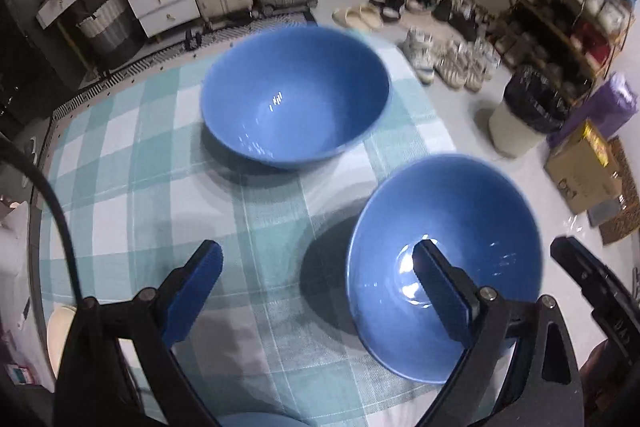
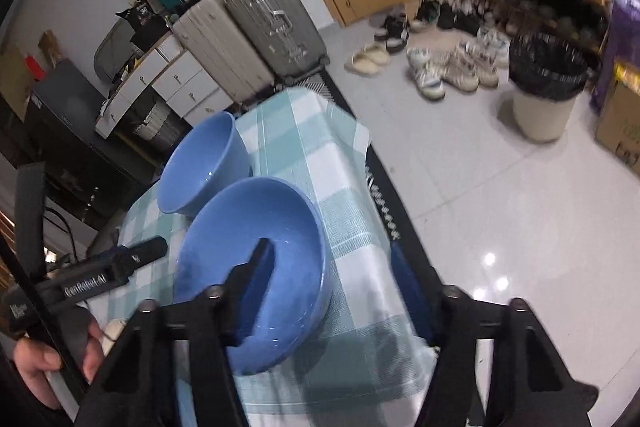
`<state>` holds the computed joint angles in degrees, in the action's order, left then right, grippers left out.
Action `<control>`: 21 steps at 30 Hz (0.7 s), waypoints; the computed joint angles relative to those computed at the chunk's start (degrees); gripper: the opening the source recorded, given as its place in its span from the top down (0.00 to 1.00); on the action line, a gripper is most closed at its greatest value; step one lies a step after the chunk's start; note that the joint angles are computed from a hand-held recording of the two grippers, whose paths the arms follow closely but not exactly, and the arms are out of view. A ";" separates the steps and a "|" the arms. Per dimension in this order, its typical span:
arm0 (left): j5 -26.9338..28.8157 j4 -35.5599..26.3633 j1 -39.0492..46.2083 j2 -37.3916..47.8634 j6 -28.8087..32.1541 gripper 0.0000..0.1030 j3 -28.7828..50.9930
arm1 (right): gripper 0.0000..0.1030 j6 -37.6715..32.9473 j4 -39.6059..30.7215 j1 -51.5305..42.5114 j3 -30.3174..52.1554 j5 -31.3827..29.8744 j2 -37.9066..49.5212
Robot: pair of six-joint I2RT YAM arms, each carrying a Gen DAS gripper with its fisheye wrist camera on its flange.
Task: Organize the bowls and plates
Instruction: 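Close the right tool on the blue bowl rim while the left tool grasps it too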
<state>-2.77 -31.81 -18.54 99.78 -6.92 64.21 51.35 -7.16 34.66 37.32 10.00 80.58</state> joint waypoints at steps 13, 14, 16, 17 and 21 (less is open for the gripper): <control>2.30 -1.73 -0.69 9.91 -4.47 0.09 5.86 | 0.57 -3.99 3.83 -4.17 4.25 -7.69 12.28; 2.89 -2.65 -0.59 11.01 -4.77 0.15 6.77 | 0.58 -4.43 3.94 -4.74 4.78 -8.37 13.28; 3.37 -3.67 -0.75 12.51 -4.89 0.26 7.86 | 0.64 -4.98 4.12 -4.84 5.72 -9.37 14.89; 3.30 -4.12 -1.02 12.99 -4.60 0.33 8.18 | 0.66 -5.42 4.04 -4.78 6.23 -9.67 15.59; 2.94 -4.50 -2.30 14.54 -3.14 0.49 8.38 | 0.77 -5.74 3.39 -4.16 7.94 -10.19 17.32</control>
